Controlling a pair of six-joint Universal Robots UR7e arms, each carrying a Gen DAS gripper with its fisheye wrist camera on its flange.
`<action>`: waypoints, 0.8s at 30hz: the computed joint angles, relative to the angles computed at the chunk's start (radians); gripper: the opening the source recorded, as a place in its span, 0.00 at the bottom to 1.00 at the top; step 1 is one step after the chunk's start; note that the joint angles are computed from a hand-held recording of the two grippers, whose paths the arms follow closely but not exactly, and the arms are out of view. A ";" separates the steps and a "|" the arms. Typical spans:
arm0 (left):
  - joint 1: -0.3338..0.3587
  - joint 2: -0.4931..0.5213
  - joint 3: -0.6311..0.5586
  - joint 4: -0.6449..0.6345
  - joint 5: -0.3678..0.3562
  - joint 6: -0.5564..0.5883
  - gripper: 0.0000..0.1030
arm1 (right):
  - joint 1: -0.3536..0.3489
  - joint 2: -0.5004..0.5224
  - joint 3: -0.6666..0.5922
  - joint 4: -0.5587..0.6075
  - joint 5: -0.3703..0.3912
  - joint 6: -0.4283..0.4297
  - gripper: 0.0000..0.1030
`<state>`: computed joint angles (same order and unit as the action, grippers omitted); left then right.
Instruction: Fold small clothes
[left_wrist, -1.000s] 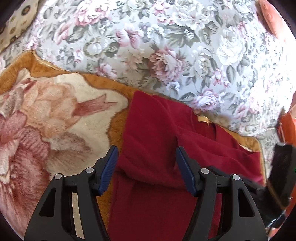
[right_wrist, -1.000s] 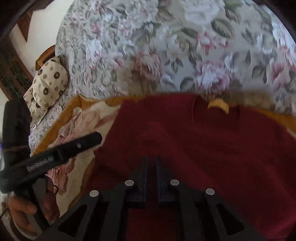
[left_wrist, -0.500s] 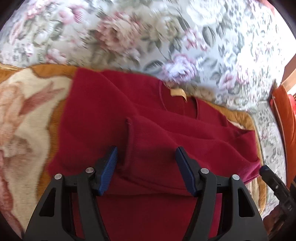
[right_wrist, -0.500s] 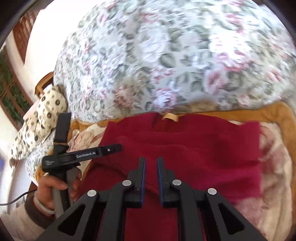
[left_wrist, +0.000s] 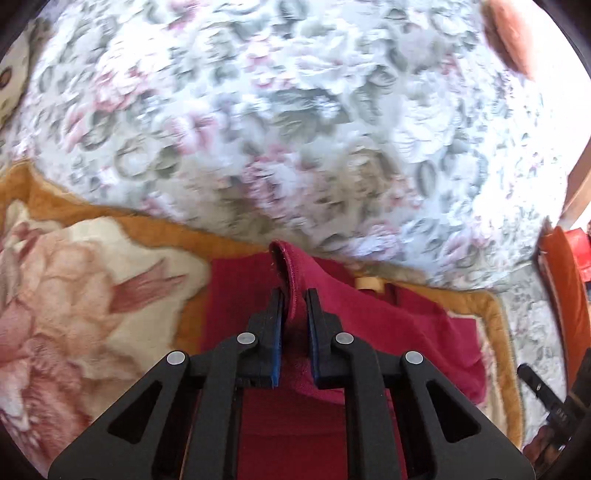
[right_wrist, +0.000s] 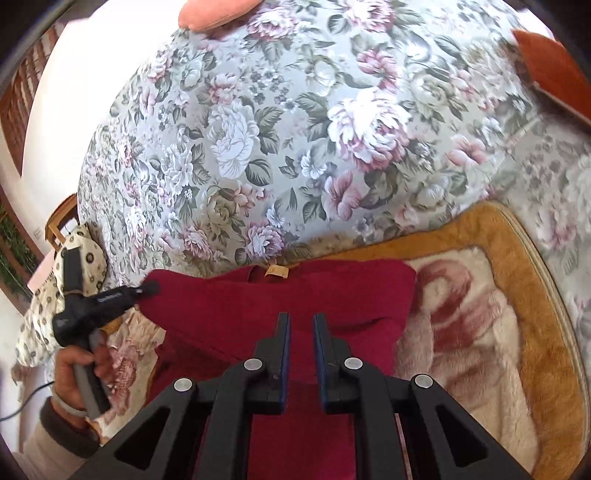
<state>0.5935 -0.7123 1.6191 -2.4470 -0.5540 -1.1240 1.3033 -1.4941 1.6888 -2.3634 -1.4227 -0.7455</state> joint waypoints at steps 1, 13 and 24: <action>0.003 -0.010 0.021 0.033 -0.011 -0.040 0.10 | 0.007 0.009 0.005 -0.017 -0.018 -0.004 0.10; 0.028 -0.025 0.097 0.079 -0.078 -0.141 0.11 | 0.045 0.115 0.029 -0.062 -0.345 -0.133 0.10; -0.001 -0.030 0.106 0.023 -0.007 -0.170 0.66 | 0.106 0.186 -0.001 -0.173 -0.306 -0.138 0.11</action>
